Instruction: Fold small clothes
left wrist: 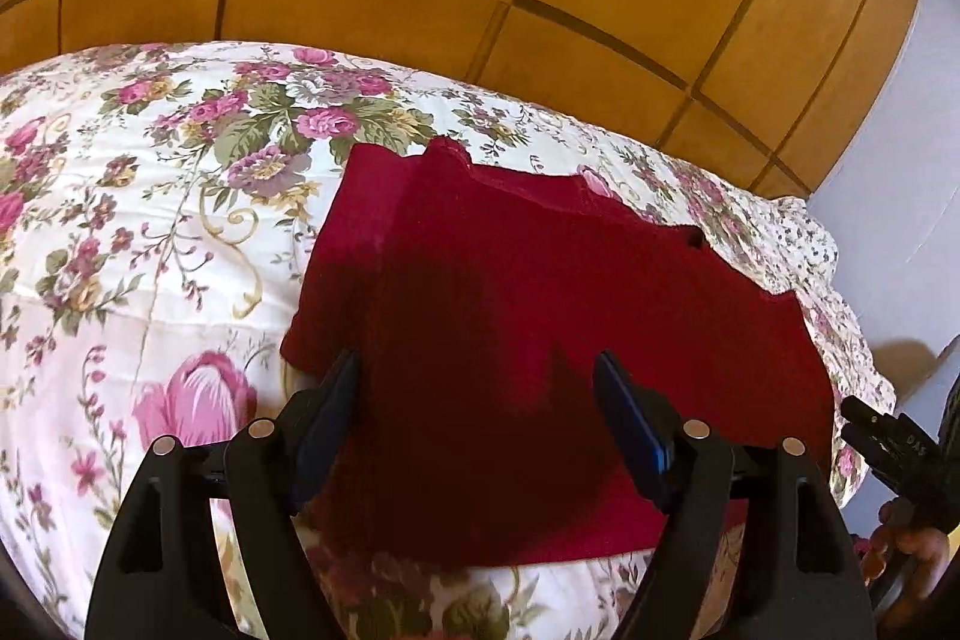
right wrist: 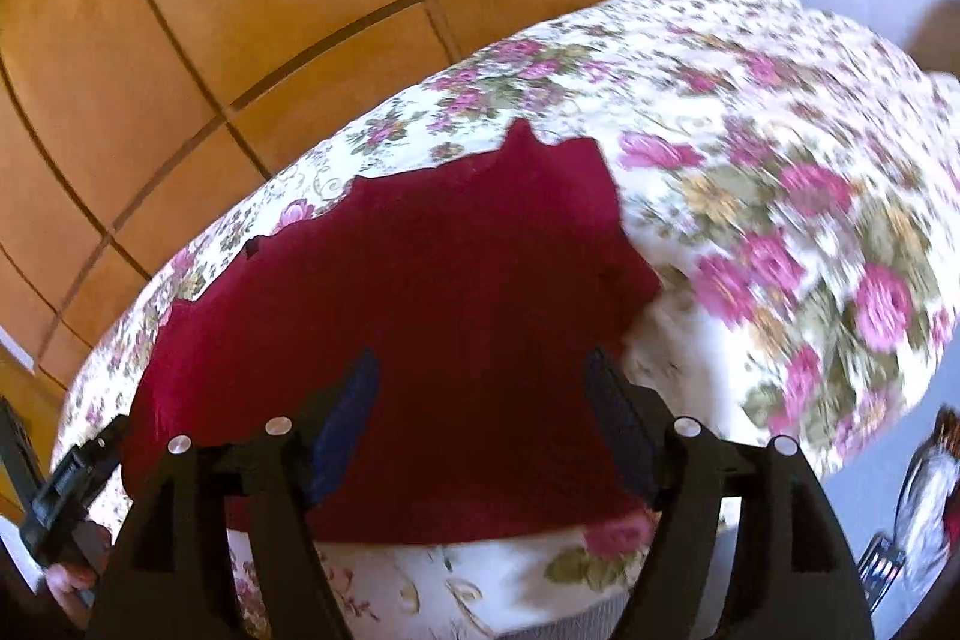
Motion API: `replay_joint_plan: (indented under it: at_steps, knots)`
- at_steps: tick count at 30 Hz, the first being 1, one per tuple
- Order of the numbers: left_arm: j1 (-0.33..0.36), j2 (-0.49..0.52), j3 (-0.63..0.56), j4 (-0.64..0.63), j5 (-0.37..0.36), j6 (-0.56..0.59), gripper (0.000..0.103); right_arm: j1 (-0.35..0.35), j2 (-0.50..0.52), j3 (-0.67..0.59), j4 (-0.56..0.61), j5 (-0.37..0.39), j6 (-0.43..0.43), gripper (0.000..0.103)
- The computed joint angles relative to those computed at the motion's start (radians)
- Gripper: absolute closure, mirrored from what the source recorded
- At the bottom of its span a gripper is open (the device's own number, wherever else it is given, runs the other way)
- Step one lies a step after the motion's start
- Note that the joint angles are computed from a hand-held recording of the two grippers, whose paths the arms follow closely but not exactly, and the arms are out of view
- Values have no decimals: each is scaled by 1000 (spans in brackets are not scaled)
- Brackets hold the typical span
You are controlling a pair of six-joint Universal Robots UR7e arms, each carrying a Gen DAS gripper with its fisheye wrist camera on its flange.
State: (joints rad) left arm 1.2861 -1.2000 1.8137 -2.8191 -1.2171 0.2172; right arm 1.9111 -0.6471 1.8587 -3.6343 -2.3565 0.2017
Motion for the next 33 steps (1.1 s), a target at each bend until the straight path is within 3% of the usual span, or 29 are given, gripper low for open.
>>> replay_joint_plan:
  at_steps: [5, 17, 21, 23, 29, 33]
  knots:
    - [-8, -22, 29, -10, -7, 13, 22, -6, -22, 75, -64, 11, 61, 29]
    - [-8, -59, 94, -91, -61, 68, 20, -67, -24, 172, -145, 155, 213, 27]
    - [-5, -72, 115, -117, -110, 77, 20, -103, -19, 215, -221, 260, 296, 29]
    - [-9, -71, 124, -107, -125, 97, 21, -127, -7, 222, -249, 350, 305, 42]
    - [-25, -36, 111, -43, -134, 135, 38, -133, 31, 192, -316, 369, 282, 46]
    - [-22, -1, 77, 15, -149, 99, 47, -148, 70, 176, -453, 408, 252, 47]
